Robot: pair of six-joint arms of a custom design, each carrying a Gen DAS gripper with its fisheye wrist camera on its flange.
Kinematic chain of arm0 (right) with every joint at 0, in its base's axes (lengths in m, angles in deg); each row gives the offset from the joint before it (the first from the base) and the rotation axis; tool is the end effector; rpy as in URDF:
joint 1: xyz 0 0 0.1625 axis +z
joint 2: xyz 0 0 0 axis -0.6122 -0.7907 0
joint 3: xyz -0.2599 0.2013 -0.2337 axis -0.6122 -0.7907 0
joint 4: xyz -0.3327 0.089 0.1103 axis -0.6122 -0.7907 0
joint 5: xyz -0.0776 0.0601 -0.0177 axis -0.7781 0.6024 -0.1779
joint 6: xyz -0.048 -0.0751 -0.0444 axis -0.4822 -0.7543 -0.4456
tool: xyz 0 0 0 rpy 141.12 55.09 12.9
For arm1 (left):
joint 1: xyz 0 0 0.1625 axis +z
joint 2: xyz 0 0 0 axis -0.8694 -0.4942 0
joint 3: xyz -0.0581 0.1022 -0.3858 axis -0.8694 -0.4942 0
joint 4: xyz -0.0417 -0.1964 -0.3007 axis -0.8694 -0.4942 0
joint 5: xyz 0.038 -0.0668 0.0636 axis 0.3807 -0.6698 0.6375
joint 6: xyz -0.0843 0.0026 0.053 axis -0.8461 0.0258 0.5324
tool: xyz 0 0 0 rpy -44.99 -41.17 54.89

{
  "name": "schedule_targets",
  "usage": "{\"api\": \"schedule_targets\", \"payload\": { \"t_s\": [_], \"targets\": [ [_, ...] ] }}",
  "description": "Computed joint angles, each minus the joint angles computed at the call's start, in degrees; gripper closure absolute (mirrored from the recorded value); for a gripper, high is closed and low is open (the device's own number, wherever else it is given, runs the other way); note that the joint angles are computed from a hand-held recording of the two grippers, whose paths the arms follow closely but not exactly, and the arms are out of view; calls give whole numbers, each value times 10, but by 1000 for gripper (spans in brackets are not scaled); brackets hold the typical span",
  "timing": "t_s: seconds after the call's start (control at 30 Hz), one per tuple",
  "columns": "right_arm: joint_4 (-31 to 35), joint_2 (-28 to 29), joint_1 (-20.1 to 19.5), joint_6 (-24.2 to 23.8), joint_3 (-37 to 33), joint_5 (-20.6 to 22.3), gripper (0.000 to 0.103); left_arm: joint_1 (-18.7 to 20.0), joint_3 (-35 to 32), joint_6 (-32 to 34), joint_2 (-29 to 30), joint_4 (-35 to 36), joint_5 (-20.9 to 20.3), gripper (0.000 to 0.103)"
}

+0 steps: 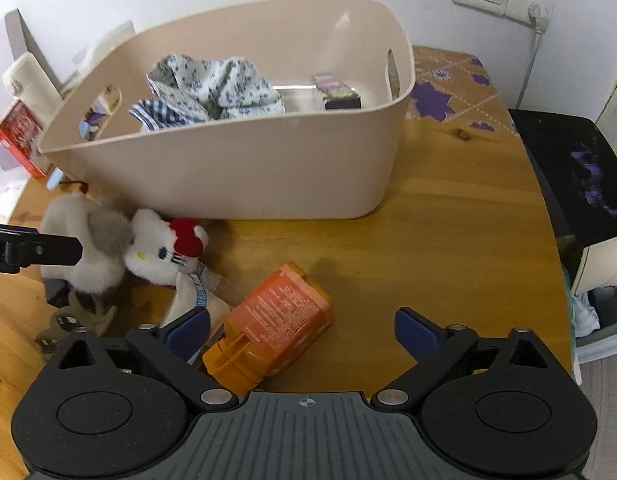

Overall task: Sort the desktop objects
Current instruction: 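Grasp the white plush toy with the left gripper while the right grasps the orange bottle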

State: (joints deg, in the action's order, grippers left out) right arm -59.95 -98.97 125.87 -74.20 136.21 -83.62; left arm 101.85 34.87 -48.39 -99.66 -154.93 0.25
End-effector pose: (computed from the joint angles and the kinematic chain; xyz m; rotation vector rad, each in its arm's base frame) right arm 0.0780 -0.6195 0.3498 1.3181 -2.3846 -0.0089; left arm -0.3648 -0.5968 0.0109 -0.2156 2.5119 -0.8720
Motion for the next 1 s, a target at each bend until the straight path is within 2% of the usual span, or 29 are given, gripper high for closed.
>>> {"api": "schedule_targets", "payload": {
  "t_s": [0.3,0.43,0.53,0.6,0.67,0.8,0.87,1.0],
  "targets": [
    [-31,12,4,11,15,-35,17,13,-59,-9,36,38,6,21],
    [-32,19,3,11,8,-38,22,18,-59,-8,41,16,2,21],
    [-35,24,2,13,6,-40,30,20,-57,-7,42,5,3,22],
    [-39,28,2,14,4,-44,35,22,-55,-5,43,-4,2,26],
    [-37,31,1,16,2,-44,39,24,-52,-6,42,-9,1,38],
    [-22,31,-1,18,-3,-42,60,25,-45,-5,39,-15,2,52],
    [-21,30,-3,13,-3,-39,67,25,-42,1,39,-19,3,66],
    [-15,32,-7,11,-10,-34,67,21,-35,9,38,-31,8,75]
  ]
}}
